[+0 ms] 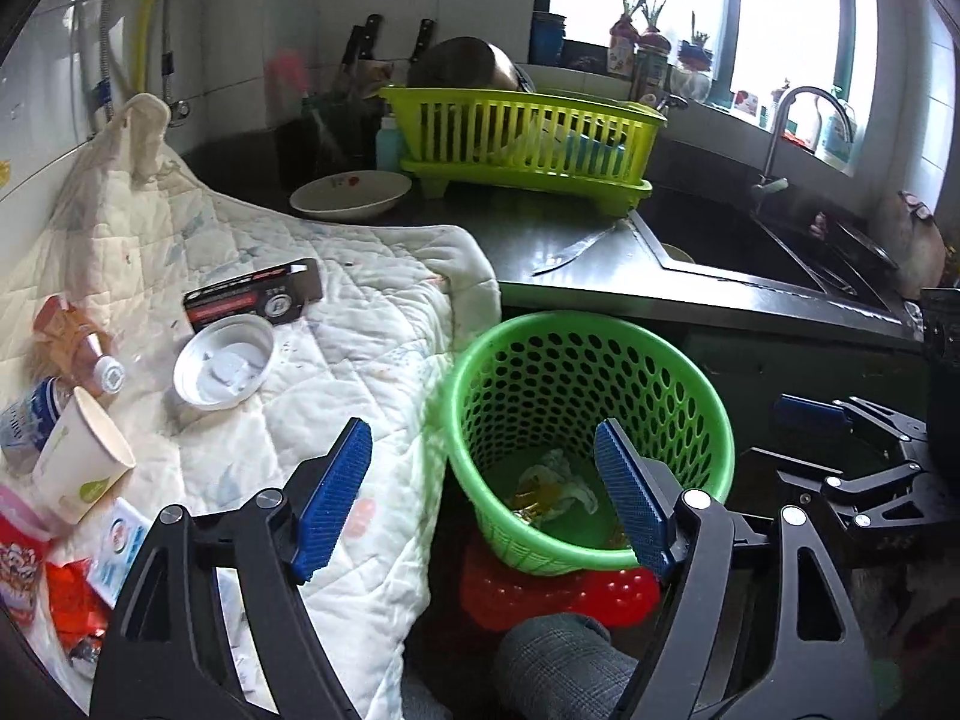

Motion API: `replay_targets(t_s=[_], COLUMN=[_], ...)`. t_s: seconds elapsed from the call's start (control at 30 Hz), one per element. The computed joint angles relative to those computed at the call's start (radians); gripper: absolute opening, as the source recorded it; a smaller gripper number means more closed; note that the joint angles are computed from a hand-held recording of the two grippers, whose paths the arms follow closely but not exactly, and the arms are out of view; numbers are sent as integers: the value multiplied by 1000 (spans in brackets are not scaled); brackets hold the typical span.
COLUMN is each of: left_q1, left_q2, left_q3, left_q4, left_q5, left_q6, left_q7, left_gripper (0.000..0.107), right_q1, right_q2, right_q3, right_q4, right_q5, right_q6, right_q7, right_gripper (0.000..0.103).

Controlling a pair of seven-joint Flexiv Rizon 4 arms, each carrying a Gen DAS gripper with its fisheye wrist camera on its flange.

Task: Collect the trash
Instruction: 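Grasp the milk carton with the right gripper while the left grasps the orange bag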

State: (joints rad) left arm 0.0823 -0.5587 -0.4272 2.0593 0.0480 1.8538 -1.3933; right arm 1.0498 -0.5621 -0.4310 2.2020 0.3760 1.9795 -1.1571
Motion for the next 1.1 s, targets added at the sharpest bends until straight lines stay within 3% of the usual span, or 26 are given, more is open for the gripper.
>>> replay_targets(t_s=[0.2,0.37,0.63,0.9,1.1], left_q1=[11,87,137,235,294], left_q2=[94,165,241,267,261], left_q3=[96,133,251,276,270], left_q4=[102,187,282,343,366], left_q5=[-2,33,71,137,190], left_q6=[73,116,145,166,172], left_q7=[-55,-132,-202,-272,-303], left_gripper=[76,76,76,76,76], right_q1=[-73,-122,-174,-266,-295], right_q2=[-5,-26,-78,-145,-217], right_q3=[106,185,277,396,438], right_q4=[-68,-143,-273,-418,-547], right_q5=[-96,-196,-359,-540,-665], right_q6=[-22,-53,-125,-225,-327], right_q7=[-24,-43,-50,-34,-34], right_gripper=[85,86,86,86,86])
